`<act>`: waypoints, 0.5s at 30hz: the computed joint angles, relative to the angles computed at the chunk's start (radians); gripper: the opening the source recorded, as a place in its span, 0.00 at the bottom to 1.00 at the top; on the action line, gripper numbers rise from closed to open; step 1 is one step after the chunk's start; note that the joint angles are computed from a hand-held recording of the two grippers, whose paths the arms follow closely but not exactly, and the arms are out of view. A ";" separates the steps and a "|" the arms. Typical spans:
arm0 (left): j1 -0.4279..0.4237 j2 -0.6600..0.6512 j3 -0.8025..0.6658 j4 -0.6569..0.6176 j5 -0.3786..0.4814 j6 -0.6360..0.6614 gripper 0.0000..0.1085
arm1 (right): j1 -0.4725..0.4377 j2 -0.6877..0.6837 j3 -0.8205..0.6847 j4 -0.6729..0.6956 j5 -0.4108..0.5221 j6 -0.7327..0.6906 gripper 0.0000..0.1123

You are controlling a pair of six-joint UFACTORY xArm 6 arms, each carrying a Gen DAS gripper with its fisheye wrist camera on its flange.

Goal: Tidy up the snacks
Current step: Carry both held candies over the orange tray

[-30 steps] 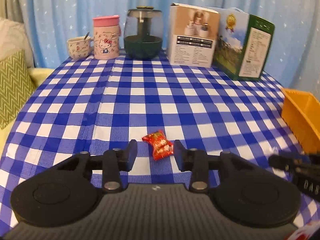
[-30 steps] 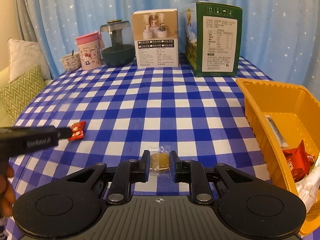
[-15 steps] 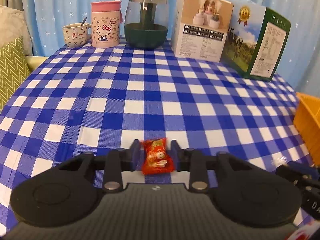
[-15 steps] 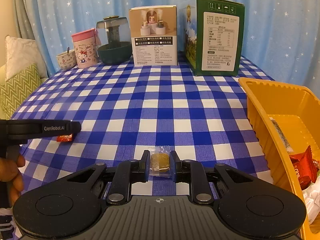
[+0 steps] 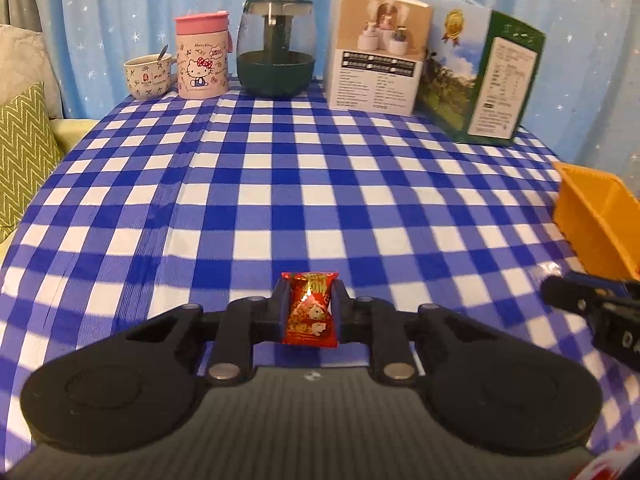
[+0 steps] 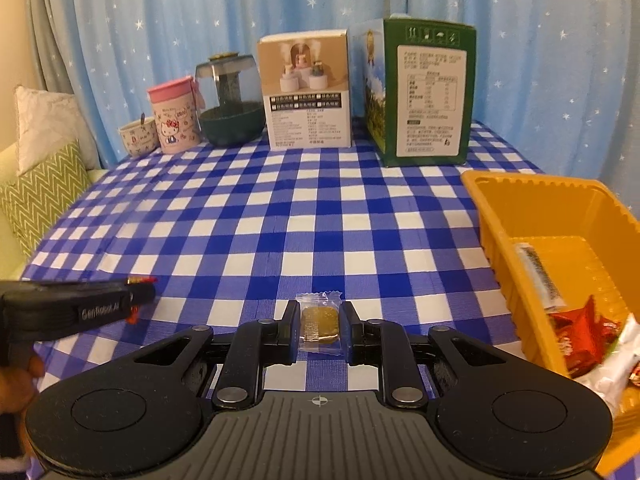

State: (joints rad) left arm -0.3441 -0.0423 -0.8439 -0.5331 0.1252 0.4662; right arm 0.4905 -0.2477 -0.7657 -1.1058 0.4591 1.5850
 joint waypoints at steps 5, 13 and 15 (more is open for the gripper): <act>-0.019 -0.149 0.107 0.122 0.026 -0.143 0.17 | 0.040 -0.103 0.053 0.044 0.050 -0.020 0.18; -0.067 -0.402 0.246 0.309 0.125 -0.384 0.17 | 0.146 -0.318 0.160 0.131 0.207 -0.052 0.18; -0.083 -0.462 0.273 0.354 0.152 -0.447 0.17 | 0.177 -0.373 0.185 0.152 0.256 -0.059 0.18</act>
State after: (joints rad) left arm -0.4272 -0.5041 -0.5708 -0.1793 0.2771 0.0190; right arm 0.6670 -0.6204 -0.5809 -0.9540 0.7149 1.5257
